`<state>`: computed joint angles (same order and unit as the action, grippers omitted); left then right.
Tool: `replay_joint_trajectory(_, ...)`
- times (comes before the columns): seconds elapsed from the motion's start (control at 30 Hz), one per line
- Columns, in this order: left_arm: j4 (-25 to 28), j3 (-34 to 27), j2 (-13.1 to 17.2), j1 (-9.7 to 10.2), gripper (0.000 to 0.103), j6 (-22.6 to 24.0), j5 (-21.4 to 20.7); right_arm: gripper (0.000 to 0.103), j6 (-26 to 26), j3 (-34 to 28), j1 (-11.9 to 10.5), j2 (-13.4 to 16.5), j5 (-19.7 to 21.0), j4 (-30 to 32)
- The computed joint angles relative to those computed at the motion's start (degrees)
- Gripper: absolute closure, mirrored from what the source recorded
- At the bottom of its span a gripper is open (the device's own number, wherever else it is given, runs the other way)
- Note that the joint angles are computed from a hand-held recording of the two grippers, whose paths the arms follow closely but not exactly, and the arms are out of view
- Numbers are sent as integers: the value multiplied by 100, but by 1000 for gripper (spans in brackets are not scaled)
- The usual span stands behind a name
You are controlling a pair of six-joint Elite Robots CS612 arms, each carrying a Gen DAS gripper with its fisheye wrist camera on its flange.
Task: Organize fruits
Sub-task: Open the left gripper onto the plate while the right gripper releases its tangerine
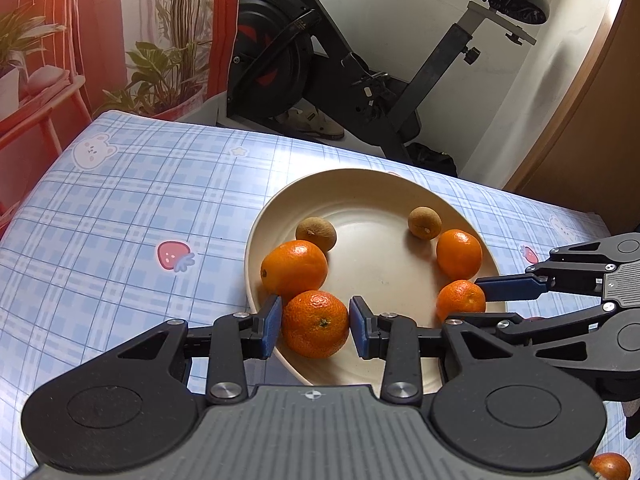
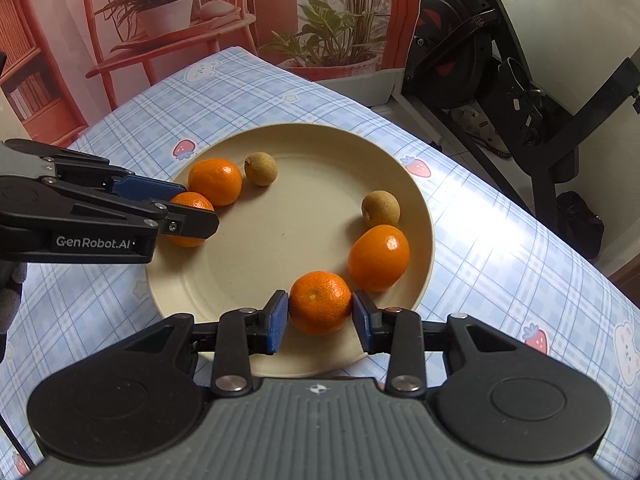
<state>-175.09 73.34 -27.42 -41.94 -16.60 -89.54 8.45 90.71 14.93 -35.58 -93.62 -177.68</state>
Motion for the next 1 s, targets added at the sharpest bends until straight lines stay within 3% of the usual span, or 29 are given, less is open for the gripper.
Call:
replay_joint_trajectory(0.37,-131,-34,42,-41,63,19,247,61,178,132,-14,-27,-146,-248)
replay_joint_trajectory(0.57,-344,60,-21,-44,49,-66,245,50,170,309,-7,-111,-96,-575)
replay_joint_trajectory(0.8,-676,307,-163,-128,47,11,416,50,278,694,-15,-283,-66,-1271)
replay_joint_trajectory(1.0,-1145,634,-337,-234,47,143,678,50,698,1165,-14,-436,-178,-2110)
